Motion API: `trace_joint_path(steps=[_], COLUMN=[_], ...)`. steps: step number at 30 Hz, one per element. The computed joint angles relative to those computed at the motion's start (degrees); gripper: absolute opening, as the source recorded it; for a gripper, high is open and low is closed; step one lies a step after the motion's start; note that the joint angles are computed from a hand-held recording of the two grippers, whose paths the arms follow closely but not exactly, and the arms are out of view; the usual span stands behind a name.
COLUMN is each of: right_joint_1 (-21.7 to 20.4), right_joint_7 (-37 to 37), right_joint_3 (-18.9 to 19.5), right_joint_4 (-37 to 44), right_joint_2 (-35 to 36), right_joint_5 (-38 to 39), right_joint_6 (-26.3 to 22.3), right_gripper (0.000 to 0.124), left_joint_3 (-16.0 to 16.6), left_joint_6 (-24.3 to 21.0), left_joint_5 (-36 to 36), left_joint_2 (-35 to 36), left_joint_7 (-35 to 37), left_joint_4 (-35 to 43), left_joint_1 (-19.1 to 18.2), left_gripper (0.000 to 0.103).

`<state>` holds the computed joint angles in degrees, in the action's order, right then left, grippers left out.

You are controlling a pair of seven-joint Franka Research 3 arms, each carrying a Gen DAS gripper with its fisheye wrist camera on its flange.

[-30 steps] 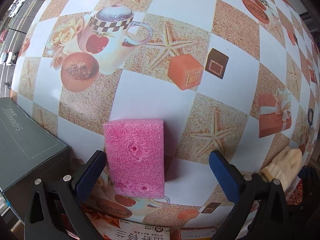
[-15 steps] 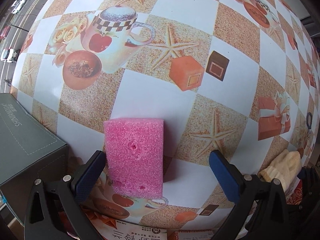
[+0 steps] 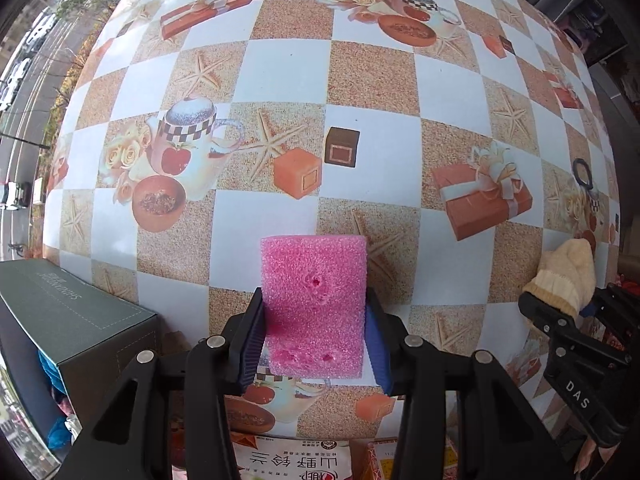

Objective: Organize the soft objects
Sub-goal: 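Grasp the pink sponge with the left tool while the right tool grasps the beige knit glove, then lift the pink sponge and beige knit glove and carry both over the white box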

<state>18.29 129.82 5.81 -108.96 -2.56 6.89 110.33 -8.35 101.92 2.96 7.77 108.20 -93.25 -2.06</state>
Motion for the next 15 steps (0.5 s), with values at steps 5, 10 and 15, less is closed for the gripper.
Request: trace_joint_path(steps=[5, 10, 15], right_joint_1=[-0.26, -0.37, -0.07], right_joint_7=[2.22, 3.64, 6.22], right_joint_3=[0.06, 0.49, 1.29], right_joint_4=[-2.03, -3.07, -3.34], right_joint_2=[-2.55, -4.31, -5.73], right_joint_5=[0.94, 1.23, 0.30], right_joint_6=[0.01, -0.68, -1.25], right_gripper=[0.033, 0.033, 0.033], left_joint_3=[-0.02, 0.39, 0.85], left_joint_6=[0.08, -0.58, -1.73], left_joint_5=[-1.31, -2.48, -3.88], left_joint_2=[-2.60, -4.76, -7.22], left_joint_7=[2.19, 4.09, 6.44], left_joint_4=[-0.91, -1.42, -1.78], left_joint_1=[0.11, 0.19, 0.32], left_gripper=[0.049, 0.049, 0.049])
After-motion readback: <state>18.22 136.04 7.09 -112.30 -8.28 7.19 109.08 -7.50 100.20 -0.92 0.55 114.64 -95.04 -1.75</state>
